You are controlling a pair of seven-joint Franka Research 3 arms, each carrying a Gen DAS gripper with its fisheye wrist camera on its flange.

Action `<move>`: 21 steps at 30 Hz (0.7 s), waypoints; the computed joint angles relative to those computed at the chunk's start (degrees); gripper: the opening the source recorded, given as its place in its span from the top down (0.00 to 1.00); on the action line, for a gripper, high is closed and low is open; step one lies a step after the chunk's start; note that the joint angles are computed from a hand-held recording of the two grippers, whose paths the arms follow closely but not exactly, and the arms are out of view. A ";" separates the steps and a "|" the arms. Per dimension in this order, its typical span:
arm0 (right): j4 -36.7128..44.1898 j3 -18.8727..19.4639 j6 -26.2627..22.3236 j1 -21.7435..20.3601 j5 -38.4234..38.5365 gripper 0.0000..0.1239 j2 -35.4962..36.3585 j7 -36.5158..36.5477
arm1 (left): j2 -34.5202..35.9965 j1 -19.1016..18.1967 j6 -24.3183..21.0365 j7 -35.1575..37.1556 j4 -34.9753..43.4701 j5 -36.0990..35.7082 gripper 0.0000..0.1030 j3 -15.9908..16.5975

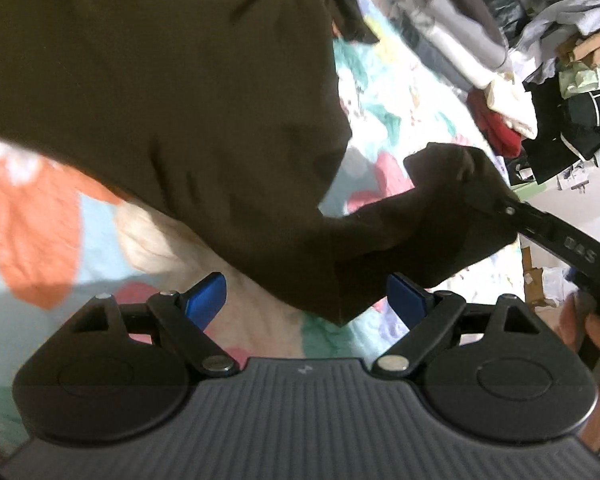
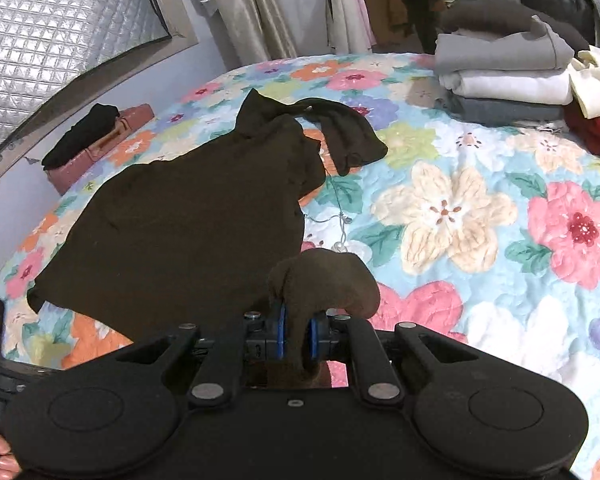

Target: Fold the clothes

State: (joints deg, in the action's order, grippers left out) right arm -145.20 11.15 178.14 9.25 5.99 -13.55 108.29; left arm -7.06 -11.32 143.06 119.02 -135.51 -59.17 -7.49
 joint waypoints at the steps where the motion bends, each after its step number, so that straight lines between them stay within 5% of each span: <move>1: -0.55 -1.63 0.72 1.85 1.51 0.88 -0.12 -1.10 | 1.01 -0.14 -0.38 -1.43 0.66 0.71 0.17 -0.31; 2: -0.98 -4.37 1.52 4.98 4.08 0.88 -0.20 -3.18 | 1.59 -0.33 -0.03 -1.74 0.87 0.72 0.19 -0.68; 4: -1.62 -9.60 2.72 11.11 9.50 0.88 -0.47 -7.77 | 2.75 -0.67 0.72 -2.42 1.29 0.81 0.56 -1.44; 5: -1.86 -12.92 3.22 14.87 12.55 0.88 -0.65 -10.87 | 2.45 -0.89 3.10 -3.63 0.79 2.89 0.66 -2.19; 6: -2.10 -14.36 3.46 16.63 14.25 0.88 -1.00 -12.54 | 1.88 -0.54 5.70 -4.33 0.13 4.78 0.88 -3.32; 7: -2.31 -14.93 3.50 17.41 15.48 0.88 -1.40 -13.73 | 0.99 -1.54 7.90 -2.52 -0.57 2.66 0.94 -2.46; 11: -3.06 -13.76 1.29 16.84 18.21 0.88 -3.23 -16.46 | -1.85 -3.74 15.03 14.56 -0.76 -19.06 0.94 0.20; 15: -0.80 -13.59 -8.70 17.39 24.08 0.88 -2.34 -18.56 | -0.08 -2.79 17.62 25.14 3.12 -26.99 0.94 -0.27; 18: 3.25 -19.01 -19.58 23.41 39.58 0.88 0.19 -29.22 | 2.55 -1.14 14.47 26.93 5.84 -27.41 0.94 -0.53; 21: 7.59 -25.61 -36.68 26.53 63.14 0.88 3.43 -45.88 | 4.14 0.22 11.96 25.03 7.00 -23.68 0.94 -1.17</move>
